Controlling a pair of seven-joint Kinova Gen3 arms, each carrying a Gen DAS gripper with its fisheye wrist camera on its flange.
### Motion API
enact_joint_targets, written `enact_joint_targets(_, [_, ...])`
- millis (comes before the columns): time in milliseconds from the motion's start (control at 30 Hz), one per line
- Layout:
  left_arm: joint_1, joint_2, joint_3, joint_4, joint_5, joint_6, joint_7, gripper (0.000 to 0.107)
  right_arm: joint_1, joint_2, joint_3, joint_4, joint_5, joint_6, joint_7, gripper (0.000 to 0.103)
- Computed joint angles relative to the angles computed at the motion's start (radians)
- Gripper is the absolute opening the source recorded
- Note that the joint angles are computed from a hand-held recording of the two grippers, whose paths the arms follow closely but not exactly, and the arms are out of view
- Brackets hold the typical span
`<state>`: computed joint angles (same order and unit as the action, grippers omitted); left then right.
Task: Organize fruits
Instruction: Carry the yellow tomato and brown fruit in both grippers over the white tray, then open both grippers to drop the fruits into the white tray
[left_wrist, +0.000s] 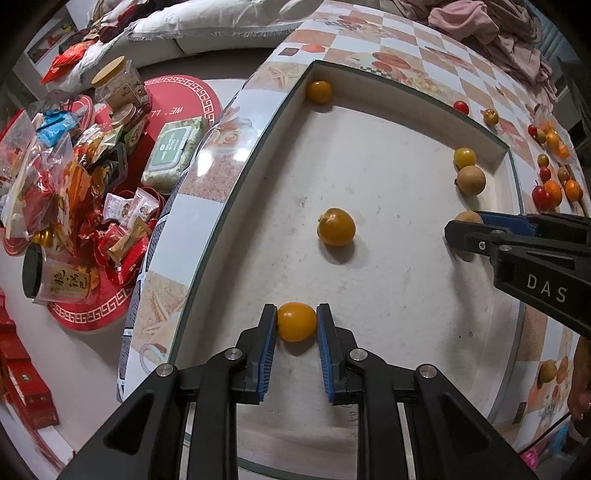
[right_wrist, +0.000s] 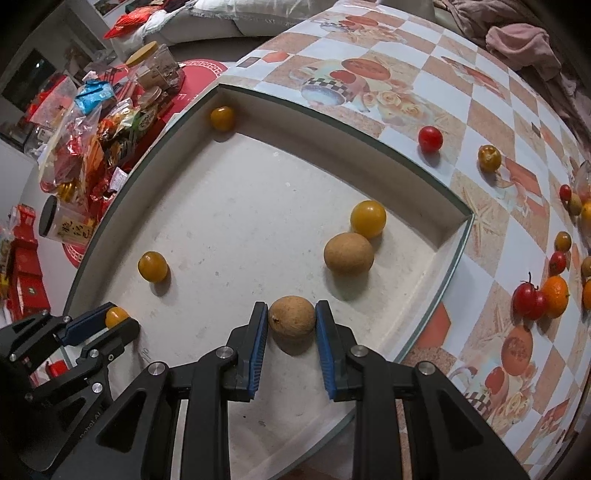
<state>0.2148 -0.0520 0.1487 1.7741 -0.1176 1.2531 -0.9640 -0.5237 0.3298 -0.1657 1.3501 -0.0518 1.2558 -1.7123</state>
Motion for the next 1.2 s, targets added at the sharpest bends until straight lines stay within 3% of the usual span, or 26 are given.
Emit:
enact_joint_targets(100, [0.006, 0.008, 0.008, -0.010, -0.019, 0.017, 0.016, 0.030, 0.003, 0.003, 0.000, -0.004, -0.005, 0.002, 0.000, 0.029])
enact_joint_targets(133, [0.008, 0.009, 0.009, -0.012, -0.025, 0.022, 0.022, 0.049, 0.006, 0.004, 0.000, -0.004, -0.009, 0.001, 0.003, 0.030])
enact_joint_targets(200, [0.010, 0.000, 0.009, -0.007, -0.030, 0.018, 0.037, 0.069, 0.008, 0.005, -0.001, -0.005, -0.016, -0.001, 0.005, 0.032])
enact_joint_targets(333, [0.020, 0.007, 0.018, -0.013, -0.050, 0.040, 0.040, 0.069, 0.018, 0.003, -0.004, 0.000, -0.032, -0.008, 0.022, 0.035])
enact_joint_targets(467, [0.023, 0.010, 0.014, -0.016, -0.046, 0.051, 0.040, 0.069, 0.019, 0.002, -0.004, -0.003, -0.040, -0.006, 0.025, 0.062])
enact_joint_targets(533, [0.024, 0.011, 0.013, -0.018, -0.047, 0.052, 0.041, 0.069, 0.020, -0.007, -0.004, 0.000, -0.043, -0.014, 0.026, 0.063])
enact_joint_targets(600, [0.026, 0.014, 0.014, -0.021, -0.049, 0.055, 0.041, 0.069, 0.016, -0.012, -0.005, -0.003, -0.038, -0.012, 0.027, 0.079])
enact_joint_targets(633, [0.027, 0.014, 0.014, -0.022, -0.050, 0.055, 0.043, 0.069, 0.014, -0.015, -0.004, -0.005, -0.033, -0.014, 0.027, 0.082])
enact_joint_targets(933, [0.031, 0.012, 0.015, -0.040, -0.056, 0.066, 0.045, 0.069, 0.008, -0.045, 0.000, -0.020, -0.014, -0.020, 0.006, 0.083])
enact_joint_targets(1200, [0.056, 0.036, 0.034, -0.113, -0.083, 0.075, 0.033, 0.069, 0.058, -0.121, 0.018, 0.021, -0.011, -0.040, -0.016, 0.084])
